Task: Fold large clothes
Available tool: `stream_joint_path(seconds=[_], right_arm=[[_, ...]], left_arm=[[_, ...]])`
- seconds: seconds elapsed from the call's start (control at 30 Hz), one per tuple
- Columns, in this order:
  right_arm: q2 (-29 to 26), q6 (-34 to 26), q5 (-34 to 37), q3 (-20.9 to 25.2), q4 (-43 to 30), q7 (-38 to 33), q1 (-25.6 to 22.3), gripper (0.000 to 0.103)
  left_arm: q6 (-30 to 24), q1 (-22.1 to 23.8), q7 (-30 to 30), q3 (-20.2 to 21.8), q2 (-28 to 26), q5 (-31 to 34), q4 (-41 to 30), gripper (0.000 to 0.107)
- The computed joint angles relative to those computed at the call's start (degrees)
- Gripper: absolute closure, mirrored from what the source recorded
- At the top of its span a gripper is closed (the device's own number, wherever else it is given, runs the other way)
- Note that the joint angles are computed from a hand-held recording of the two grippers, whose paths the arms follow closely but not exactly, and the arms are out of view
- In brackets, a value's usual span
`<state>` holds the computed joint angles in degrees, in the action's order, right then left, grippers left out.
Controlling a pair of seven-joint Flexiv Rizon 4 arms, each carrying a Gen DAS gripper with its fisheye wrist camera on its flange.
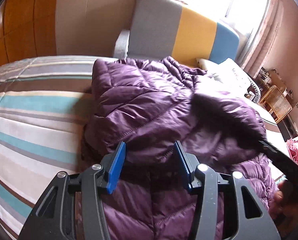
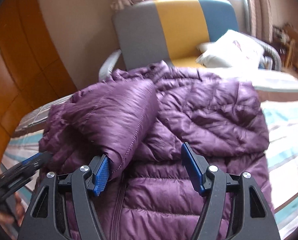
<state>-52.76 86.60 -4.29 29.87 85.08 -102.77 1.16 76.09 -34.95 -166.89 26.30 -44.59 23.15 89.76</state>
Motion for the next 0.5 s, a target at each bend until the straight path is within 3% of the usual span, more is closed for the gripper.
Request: stream_joint_path(seconds=[0.17,0.33,0.5], right_arm=[[0.41,-1.38,-1.72,2.67,0.53,-5.19,-1.52,0.036],[1.17,-3.49,1.89,4.03,0.76,-7.13,-3.58,0.036],[1.27,-3.21,4.33,9.38,1.47,-12.0,-6.69,0.036]], left_arm=[[-1.48,2.04,2.76,-2.23,-0.46,-0.86,-0.55,0.058],[-0.6,2.77,3.47,-2.68,-1.0,-1.5,-0.6,0.058],[-0.66,2.52,3.95,-2.49,-1.45,-2.16,-0.85,0.058]])
